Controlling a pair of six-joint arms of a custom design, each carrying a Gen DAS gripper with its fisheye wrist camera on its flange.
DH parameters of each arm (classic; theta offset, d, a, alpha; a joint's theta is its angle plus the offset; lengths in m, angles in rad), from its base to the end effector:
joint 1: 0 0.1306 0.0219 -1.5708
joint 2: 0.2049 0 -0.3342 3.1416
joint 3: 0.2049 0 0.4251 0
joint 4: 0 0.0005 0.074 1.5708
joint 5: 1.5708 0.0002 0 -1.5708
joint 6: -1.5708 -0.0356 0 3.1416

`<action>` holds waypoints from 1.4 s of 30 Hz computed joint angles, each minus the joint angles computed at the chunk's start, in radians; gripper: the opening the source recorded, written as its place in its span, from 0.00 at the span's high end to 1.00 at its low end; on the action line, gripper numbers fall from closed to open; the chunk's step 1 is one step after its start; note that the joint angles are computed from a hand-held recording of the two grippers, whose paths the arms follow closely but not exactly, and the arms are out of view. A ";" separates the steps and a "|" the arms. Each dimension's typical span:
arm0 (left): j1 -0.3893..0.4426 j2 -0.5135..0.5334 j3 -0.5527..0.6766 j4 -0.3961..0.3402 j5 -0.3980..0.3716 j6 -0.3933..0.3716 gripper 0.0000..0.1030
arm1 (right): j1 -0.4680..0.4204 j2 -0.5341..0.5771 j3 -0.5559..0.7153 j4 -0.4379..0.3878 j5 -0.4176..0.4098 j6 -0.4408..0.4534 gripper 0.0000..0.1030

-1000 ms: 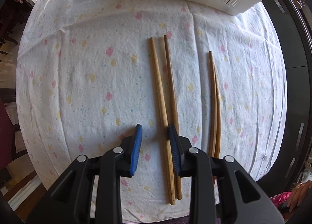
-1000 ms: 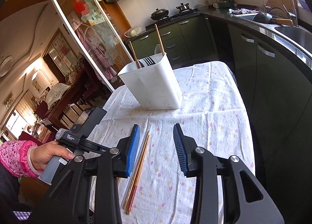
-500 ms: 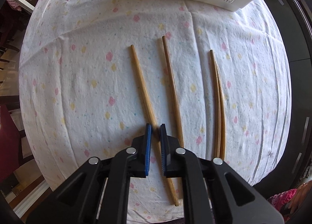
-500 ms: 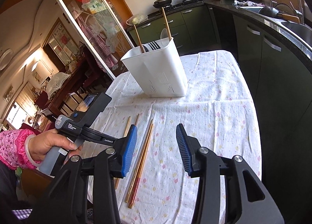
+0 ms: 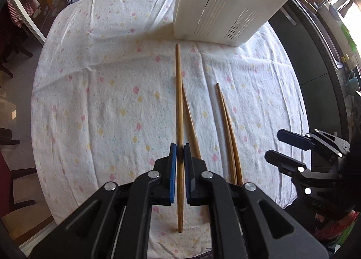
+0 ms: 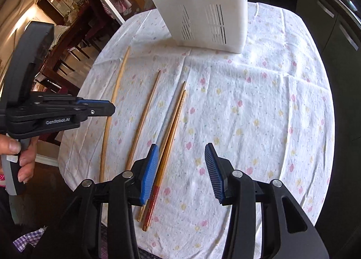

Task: Organize utensils
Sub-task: 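Close the right gripper on a wooden chopstick while the left gripper lifts its chopstick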

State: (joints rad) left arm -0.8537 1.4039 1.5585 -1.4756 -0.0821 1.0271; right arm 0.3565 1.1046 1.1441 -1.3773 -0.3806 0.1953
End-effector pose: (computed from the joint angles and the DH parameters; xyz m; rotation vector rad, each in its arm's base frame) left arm 0.3183 -0.3613 0.4239 -0.2678 2.9077 -0.2255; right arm 0.3562 0.1462 0.3660 -0.8486 2.7585 0.5812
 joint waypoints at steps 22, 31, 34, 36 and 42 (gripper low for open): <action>-0.117 -0.213 -0.049 0.038 -0.295 -0.044 0.94 | 0.178 0.243 0.161 -0.135 0.235 -0.115 0.82; -0.126 -0.214 -0.049 0.036 -0.308 -0.056 0.94 | 0.219 0.291 0.203 -0.166 0.269 -0.152 0.82; -0.127 -0.212 -0.046 0.034 -0.308 -0.062 0.94 | 0.228 0.320 0.231 -0.188 0.270 -0.169 0.82; -0.130 -0.212 -0.043 0.033 -0.313 -0.065 0.94 | 0.224 0.342 0.253 -0.204 0.285 -0.163 0.82; -0.136 -0.214 -0.039 0.029 -0.319 -0.073 0.94 | 0.233 0.379 0.279 -0.215 0.308 -0.167 0.78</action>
State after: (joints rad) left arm -0.9896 1.1902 1.5197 -1.4469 -0.4007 0.9541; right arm 0.5894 1.4833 1.4234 -1.5926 -0.0725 0.0282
